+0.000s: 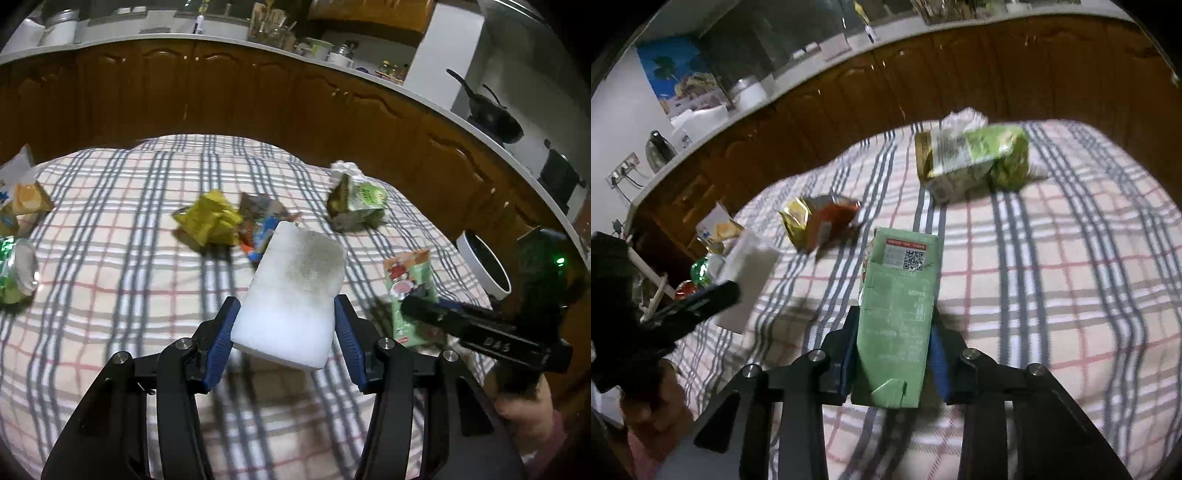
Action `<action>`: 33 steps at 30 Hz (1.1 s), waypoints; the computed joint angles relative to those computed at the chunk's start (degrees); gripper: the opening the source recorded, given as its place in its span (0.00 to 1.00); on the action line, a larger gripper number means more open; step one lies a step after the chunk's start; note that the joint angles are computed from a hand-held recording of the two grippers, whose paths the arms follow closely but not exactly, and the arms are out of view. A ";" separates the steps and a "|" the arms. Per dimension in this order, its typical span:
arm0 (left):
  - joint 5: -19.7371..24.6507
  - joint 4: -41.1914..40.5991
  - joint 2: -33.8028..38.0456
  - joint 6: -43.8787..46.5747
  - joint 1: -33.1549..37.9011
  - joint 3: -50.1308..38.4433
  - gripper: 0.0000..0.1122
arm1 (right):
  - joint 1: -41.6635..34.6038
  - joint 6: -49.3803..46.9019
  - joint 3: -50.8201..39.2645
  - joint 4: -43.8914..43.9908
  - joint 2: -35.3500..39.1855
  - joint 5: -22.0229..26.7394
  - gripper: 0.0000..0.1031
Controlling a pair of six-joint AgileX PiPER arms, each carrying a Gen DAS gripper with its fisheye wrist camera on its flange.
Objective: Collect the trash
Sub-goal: 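Carry both items over the bin and open both tools to drop them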
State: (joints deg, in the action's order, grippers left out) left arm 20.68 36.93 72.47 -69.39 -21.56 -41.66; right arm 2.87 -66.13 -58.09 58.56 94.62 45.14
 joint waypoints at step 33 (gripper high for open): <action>15.95 -17.55 45.72 25.42 -18.77 -65.28 0.46 | -38.94 -1.09 -26.35 0.52 13.71 15.47 0.32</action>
State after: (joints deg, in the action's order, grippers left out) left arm 36.63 19.38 118.20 -43.97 -40.33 -106.95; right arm -36.07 -67.22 -84.44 59.08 108.32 60.61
